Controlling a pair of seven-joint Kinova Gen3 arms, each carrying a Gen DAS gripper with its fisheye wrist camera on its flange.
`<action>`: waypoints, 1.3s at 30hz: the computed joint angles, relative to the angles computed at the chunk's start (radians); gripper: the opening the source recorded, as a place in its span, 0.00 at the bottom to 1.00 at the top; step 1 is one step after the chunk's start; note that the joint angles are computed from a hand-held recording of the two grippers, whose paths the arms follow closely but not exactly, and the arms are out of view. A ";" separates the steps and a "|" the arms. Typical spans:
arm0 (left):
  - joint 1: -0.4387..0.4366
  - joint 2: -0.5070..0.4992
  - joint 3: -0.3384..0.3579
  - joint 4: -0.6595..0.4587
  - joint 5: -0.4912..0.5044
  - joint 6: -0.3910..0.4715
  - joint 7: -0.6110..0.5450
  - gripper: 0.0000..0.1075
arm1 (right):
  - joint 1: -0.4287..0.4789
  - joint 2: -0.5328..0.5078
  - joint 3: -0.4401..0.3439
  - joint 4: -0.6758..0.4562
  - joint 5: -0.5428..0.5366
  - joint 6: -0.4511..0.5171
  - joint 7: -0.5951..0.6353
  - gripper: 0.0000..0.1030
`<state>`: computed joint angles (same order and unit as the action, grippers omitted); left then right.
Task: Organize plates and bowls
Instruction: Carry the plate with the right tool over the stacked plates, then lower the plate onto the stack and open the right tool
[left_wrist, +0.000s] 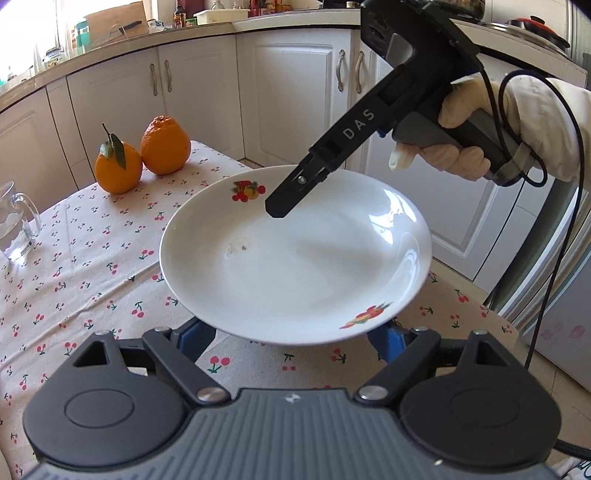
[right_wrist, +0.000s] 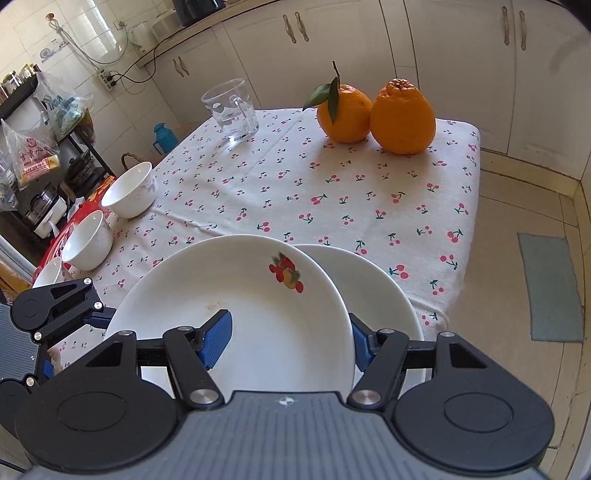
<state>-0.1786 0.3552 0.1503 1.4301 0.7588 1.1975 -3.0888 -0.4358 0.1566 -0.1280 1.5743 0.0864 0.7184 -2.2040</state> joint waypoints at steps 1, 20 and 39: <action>0.002 0.001 0.000 -0.002 -0.002 -0.001 -0.001 0.82 | 0.001 -0.001 0.001 0.004 0.001 -0.003 -0.002 0.69; 0.030 0.042 0.020 -0.057 -0.050 0.005 0.021 0.82 | 0.003 -0.042 -0.001 0.078 0.042 -0.030 -0.091 0.69; 0.017 0.076 0.034 -0.091 -0.041 0.047 0.041 0.86 | -0.038 -0.077 -0.027 0.070 0.173 0.073 -0.267 0.69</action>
